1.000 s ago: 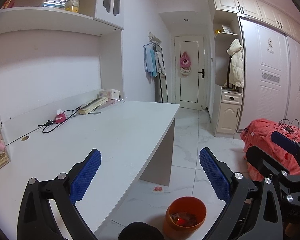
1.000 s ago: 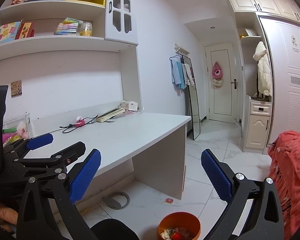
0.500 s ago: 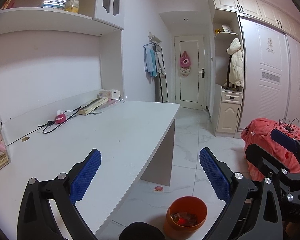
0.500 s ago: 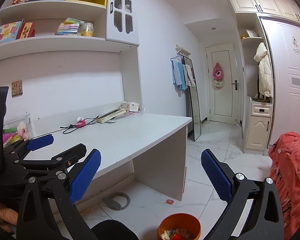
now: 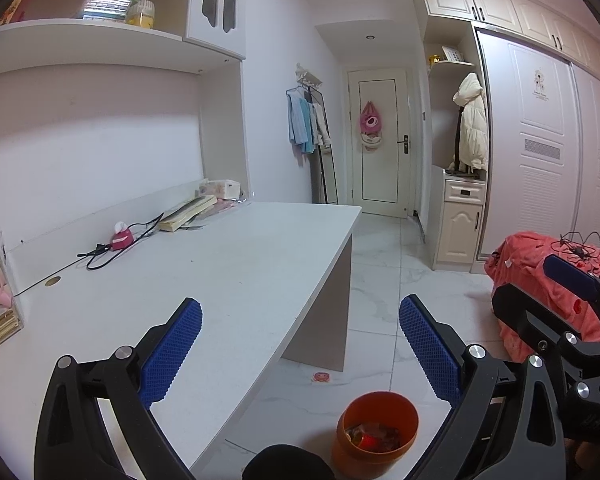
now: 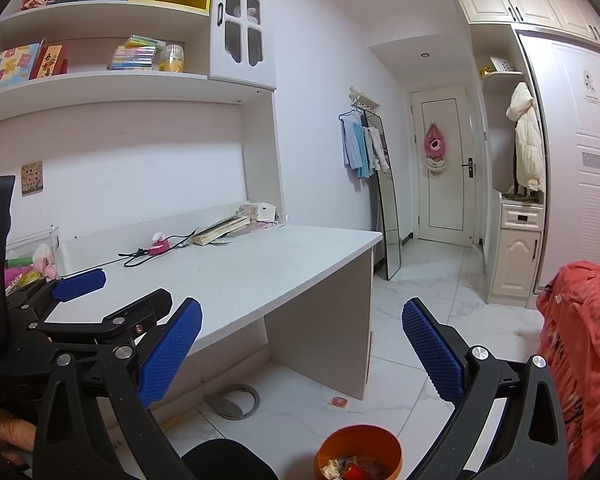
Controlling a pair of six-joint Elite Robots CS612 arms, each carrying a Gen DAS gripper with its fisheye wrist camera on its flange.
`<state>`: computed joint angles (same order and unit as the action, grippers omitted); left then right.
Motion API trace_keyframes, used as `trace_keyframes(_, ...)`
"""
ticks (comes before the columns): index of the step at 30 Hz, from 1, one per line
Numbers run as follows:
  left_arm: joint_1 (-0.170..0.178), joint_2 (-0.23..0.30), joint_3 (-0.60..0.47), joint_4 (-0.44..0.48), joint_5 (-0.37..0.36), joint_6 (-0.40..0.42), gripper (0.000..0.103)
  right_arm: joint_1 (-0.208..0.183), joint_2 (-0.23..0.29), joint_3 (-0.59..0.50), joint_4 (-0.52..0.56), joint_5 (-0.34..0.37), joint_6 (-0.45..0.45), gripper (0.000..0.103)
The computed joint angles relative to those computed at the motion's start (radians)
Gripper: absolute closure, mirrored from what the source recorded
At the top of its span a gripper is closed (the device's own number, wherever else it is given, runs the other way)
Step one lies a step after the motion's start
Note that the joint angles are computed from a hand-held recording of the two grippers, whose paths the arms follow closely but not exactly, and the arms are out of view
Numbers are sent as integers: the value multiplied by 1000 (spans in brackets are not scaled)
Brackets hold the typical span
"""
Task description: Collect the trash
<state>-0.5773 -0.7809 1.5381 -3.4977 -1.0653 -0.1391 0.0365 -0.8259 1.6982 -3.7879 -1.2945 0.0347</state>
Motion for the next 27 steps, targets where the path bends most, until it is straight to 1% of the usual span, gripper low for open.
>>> trace_keyframes(19,0,1,-4,9,-4,-6,6,7,7,-6,-18,-28,20,5)
trace_keyframes(27,-2,-1,-2,13,-1,-9,6,10,7,-11,-9,-35,16,5)
